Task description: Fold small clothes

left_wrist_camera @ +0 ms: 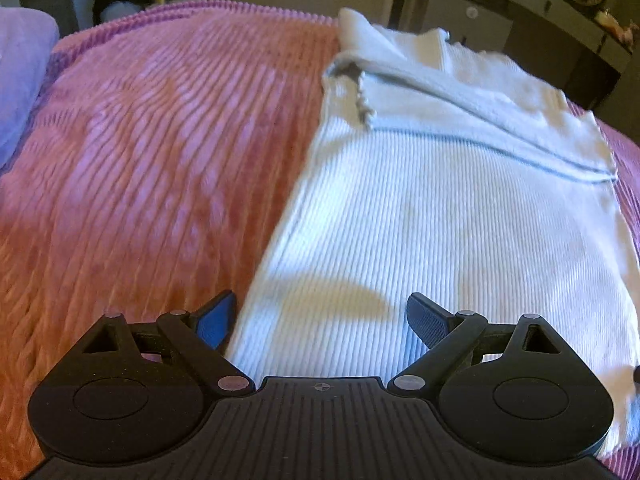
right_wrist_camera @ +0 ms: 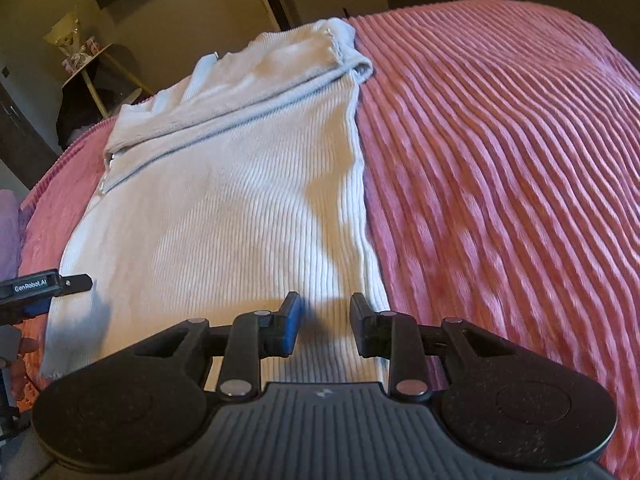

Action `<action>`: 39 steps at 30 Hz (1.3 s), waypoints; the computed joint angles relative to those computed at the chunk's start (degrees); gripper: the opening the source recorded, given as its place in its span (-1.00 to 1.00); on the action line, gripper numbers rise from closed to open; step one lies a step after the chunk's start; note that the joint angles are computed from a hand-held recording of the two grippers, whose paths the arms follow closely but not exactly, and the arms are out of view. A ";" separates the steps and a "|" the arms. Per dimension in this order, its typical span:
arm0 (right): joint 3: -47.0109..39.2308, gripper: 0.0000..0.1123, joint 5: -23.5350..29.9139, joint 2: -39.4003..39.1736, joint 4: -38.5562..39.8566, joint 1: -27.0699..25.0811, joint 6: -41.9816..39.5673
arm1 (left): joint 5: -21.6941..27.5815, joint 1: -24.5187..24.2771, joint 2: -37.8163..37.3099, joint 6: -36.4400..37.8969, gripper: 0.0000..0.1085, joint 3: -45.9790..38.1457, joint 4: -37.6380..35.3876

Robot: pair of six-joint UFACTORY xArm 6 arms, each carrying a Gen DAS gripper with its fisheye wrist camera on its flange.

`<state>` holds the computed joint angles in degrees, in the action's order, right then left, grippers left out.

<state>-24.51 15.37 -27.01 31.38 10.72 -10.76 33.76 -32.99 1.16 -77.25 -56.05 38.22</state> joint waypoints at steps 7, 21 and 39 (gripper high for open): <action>-0.36 -0.45 4.08 -1.57 2.46 -1.74 -0.27 | -4.34 0.99 -3.67 2.59 0.65 4.52 -6.00; -0.65 -0.62 10.09 -2.70 14.91 -5.43 -11.02 | -7.02 3.01 -9.27 8.65 -0.18 10.03 -15.91; -7.04 -1.00 18.25 3.04 27.79 -7.71 -19.14 | -16.76 3.74 -9.29 24.22 -0.80 10.17 -36.75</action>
<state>-31.55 33.62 -23.96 59.17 3.02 -29.90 17.00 -29.25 -8.14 -53.03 -45.89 1.46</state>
